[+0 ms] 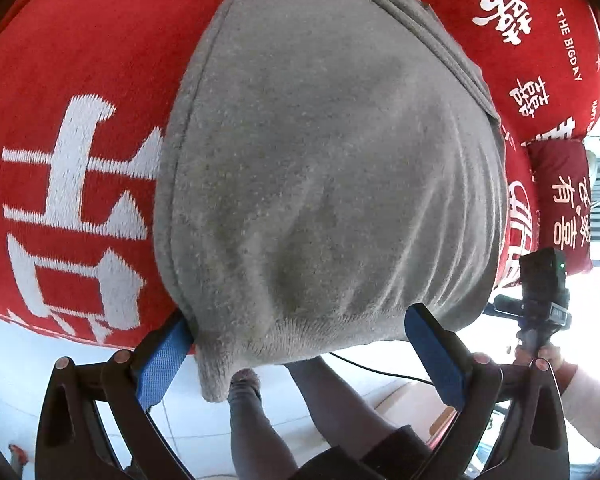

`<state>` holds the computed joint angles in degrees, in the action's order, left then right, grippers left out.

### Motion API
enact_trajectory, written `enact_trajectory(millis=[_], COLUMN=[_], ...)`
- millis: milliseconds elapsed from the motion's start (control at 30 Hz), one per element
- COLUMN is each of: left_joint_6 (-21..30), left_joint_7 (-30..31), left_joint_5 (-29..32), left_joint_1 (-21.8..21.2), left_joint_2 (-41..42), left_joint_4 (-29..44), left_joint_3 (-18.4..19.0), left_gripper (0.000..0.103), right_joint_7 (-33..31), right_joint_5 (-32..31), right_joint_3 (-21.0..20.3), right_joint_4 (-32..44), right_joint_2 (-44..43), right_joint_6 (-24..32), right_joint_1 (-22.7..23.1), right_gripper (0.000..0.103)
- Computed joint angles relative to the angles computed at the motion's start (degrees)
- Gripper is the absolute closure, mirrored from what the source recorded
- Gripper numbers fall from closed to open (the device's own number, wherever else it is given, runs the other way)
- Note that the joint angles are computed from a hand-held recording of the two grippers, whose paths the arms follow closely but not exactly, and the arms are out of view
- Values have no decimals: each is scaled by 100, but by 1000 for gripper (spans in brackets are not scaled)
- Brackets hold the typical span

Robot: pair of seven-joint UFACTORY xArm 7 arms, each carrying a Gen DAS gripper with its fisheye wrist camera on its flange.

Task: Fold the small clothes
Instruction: 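Move both grippers to the sweater hem and close them on it, then lift the hem with both grippers and fold it over toward the collar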

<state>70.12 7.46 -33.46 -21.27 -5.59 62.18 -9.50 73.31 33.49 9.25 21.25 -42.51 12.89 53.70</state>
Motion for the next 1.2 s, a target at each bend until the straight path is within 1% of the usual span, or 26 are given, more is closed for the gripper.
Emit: enact_trajectory(millis=[100,167,200,233,267,300,333,367,400,433,467,500,633,733,833,900,967,1067,1100,1133,1167,1200], left_joint_6=[-49,-32,5,40,52,104,138,170,195,227,244,366,542,553,496,412,215,-92,-209,-284,-337,-390], left_joint_7=[-91,-112,-88,-14,-1,41,47,37,15,3,30,128,294,374,292,228,89,-197,-349,-465,-565,-758], left_joint_5=[57,3,-19,-51,-37,0,69,154,263,337,376,282,-290,-676,-1019,-1130,-1240,-1305,-1250,-1140,-1015,-783], left_joint_1=[-31,-39,-34,-30,-32,-27,-20,-11,-4,10,24,64,220,267,293,302,293,295,276,261,240,174], left_joint_2=[8,8,1,-12,-2,17,51,87,114,133,142,184,140,128,276,449,748,1390,1721,1976,2222,2646], left_joint_4=[0,22,46,56,75,108,149,196,232,261,271,306,383,592,973,1285,1752,2666,3120,3471,3803,4376], left_joint_3=[-36,-29,-14,1,-4,2,1,-2,-12,-8,-1,48,172,191,186,153,88,-28,-79,-131,-178,-225], left_gripper=[2,9,12,20,26,27,32,40,44,58,88,94,94,94,94,94,94,94,94,94,94,94], right_joint_7=[72,189,229,277,306,328,342,355,353,325,346,421,912,1167,1271,1196,903,163,-68,-416,-644,-930], right_joint_5=[102,162,200,202,218,209,206,234,239,248,222,167,-145,-521,-873,-1086,-1282,-1445,-1439,-1430,-1407,-1393], right_joint_3=[28,48,9,-30,-115,-197,-265,-347,-423,-485,-390,-203,457,650,648,499,161,-588,-794,-1147,-1361,-1647], right_joint_4=[-61,-58,-68,-59,-29,14,43,83,135,228,291,314,342,467,590,685,803,1038,1125,1218,1415,1551], right_joint_2=[33,153,213,260,354,450,526,627,680,758,794,768,449,306,178,111,72,61,76,81,223,273], right_joint_6=[-235,-491,-654,-744,-831,-842,-840,-833,-706,-532,-446,-453,-688,-777,-859,-880,-909,-847,-822,-799,-756,-640], right_joint_1=[123,207,296,356,458,528,585,666,700,716,598,411,-254,-631,-945,-1101,-1134,-1000,-970,-876,-838,-789], right_gripper=[23,25,30,34,34,36,39,43,60,90,91,91,92,91,92,91,92,92,91,91,91,91])
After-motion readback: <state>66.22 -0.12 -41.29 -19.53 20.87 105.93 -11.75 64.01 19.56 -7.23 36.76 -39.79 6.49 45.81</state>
